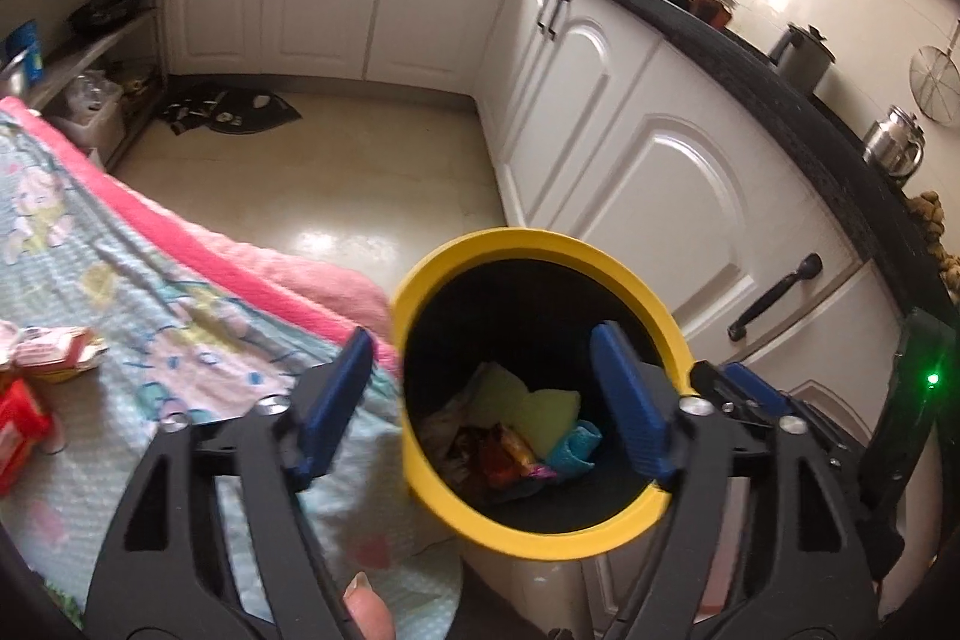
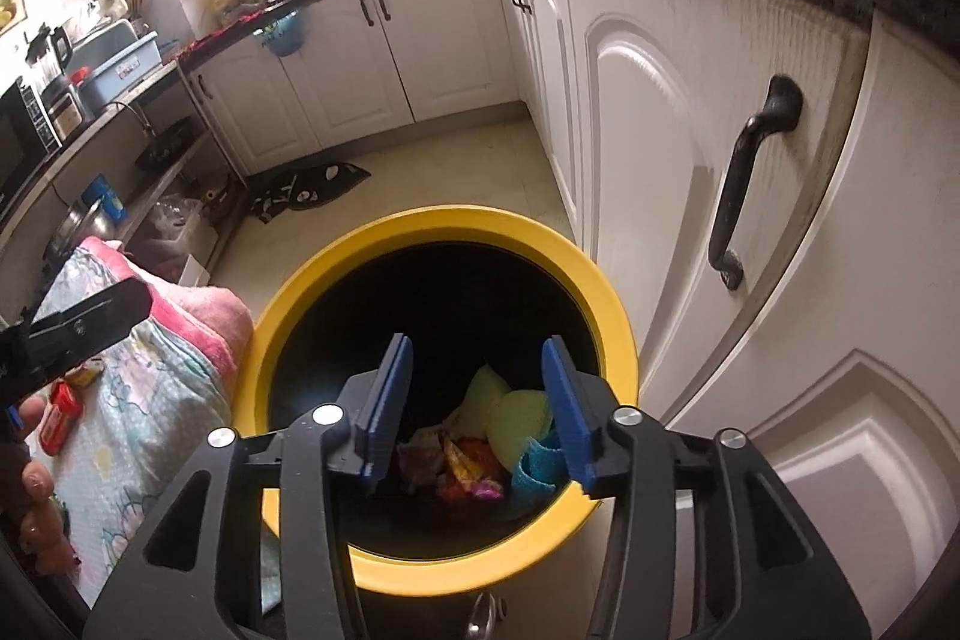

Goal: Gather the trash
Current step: 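Move both open tools back over the remaining trash on the bed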

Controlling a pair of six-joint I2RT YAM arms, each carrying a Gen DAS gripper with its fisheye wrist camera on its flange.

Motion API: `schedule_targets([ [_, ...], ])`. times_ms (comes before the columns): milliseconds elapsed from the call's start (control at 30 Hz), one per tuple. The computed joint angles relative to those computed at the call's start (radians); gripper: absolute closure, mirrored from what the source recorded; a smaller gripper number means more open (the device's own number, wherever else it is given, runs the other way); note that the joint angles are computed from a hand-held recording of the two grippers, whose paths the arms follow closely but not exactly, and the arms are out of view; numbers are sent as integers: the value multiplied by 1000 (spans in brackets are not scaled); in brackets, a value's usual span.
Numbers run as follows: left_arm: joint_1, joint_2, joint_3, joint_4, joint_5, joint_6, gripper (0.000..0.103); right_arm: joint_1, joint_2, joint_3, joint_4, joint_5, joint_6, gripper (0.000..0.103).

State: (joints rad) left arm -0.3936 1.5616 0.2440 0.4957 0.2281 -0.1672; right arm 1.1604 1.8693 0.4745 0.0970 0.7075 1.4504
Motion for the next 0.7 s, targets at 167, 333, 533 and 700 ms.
schedule_targets([
  [167, 98, -170, -67, -76, 34, 42, 11, 23, -47, 6, -28, 29, -9, 51],
  [333, 232, -392, -128, -224, 78, 108, 11, 60, -77, 48, -59, 57, -38, 46],
  [533, 482, -656, -149, -471, 208, 238, 11, 110, -99, 113, -88, 83, -98, 45],
  [700, 720, -768, -130, -652, 343, 388, 11, 146, -100, 183, -102, 99, -160, 44],
])
